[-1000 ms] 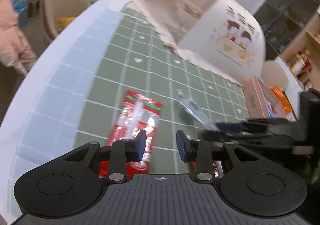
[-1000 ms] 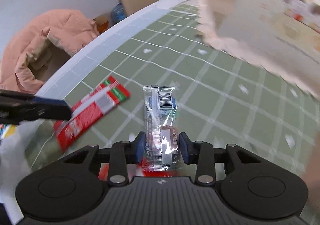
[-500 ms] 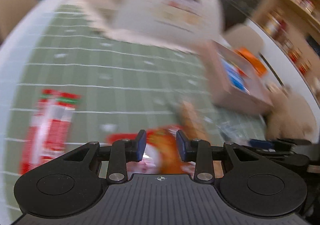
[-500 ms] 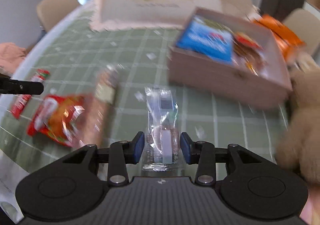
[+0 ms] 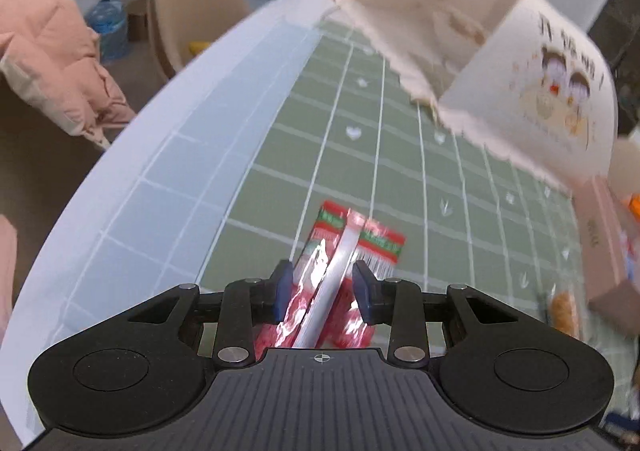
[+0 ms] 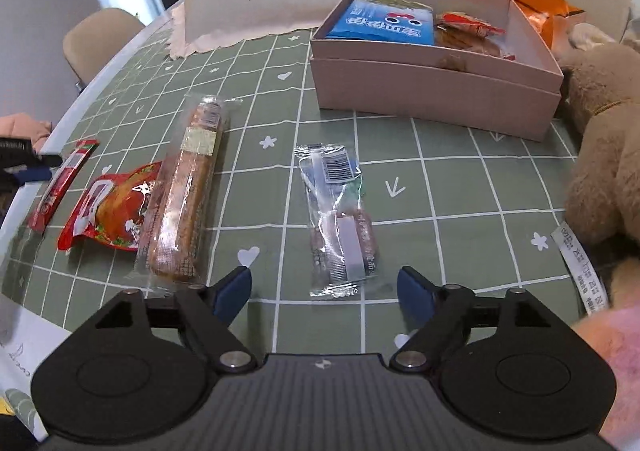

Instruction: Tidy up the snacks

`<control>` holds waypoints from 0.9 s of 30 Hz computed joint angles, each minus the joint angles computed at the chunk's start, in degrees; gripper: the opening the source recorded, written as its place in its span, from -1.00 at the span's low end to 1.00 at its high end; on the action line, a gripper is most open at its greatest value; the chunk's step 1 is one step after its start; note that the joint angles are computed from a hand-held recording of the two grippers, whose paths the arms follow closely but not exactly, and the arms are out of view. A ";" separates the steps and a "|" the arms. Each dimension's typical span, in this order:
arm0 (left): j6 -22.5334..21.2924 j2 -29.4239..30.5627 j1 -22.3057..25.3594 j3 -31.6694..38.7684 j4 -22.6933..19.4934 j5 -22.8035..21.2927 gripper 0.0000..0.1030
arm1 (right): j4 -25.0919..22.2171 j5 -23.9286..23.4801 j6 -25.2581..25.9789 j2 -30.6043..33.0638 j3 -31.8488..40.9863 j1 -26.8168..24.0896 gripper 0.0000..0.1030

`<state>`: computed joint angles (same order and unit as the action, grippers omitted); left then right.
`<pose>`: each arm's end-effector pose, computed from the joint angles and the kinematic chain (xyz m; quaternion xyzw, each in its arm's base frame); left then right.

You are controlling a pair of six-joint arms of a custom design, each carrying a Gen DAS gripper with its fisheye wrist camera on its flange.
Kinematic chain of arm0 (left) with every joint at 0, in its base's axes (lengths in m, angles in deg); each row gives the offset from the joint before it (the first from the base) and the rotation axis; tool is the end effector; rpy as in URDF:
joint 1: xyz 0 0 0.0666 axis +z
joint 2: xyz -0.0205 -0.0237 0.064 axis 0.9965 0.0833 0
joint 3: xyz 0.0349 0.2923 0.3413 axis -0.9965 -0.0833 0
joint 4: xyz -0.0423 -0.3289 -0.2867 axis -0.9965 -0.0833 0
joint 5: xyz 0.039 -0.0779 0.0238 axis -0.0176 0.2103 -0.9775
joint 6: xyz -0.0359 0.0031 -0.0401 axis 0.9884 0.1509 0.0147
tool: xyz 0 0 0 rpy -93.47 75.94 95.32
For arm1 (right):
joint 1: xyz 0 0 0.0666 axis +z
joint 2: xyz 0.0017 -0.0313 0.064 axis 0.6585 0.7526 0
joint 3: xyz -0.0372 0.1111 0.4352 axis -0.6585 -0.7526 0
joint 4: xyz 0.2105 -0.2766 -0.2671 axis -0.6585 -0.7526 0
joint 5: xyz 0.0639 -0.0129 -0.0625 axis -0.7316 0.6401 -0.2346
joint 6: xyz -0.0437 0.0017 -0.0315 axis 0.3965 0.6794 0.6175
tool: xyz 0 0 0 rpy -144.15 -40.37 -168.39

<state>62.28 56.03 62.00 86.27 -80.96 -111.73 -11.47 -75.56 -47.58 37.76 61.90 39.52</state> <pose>0.5725 -0.2293 0.3816 -0.3803 0.8697 -0.0012 0.3146 0.6755 -0.0051 0.3367 -0.2421 0.9208 0.1535 0.2645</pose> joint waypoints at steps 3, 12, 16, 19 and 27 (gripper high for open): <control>-4.63 1.24 -1.20 1.77 -0.55 0.84 -0.28 | 0.57 0.06 -0.52 -0.04 -0.34 0.28 0.74; -16.92 6.63 -4.82 9.56 -4.15 -0.11 -0.23 | 5.59 3.92 2.78 -0.64 -2.81 1.60 0.90; -16.39 8.06 -5.14 11.60 -5.33 1.17 -0.24 | 8.17 4.67 2.56 -1.47 -4.59 1.94 0.97; -19.10 10.29 -5.38 14.51 -7.49 -0.41 -0.19 | 8.49 4.67 2.44 -1.59 -4.80 2.00 1.00; -20.23 10.39 -4.79 14.44 -6.49 0.49 -0.08 | 11.35 3.97 1.95 -2.44 -6.64 1.81 1.00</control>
<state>42.05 66.42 57.20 100.71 -87.45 -111.24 -0.12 -71.59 -45.63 35.32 55.26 41.33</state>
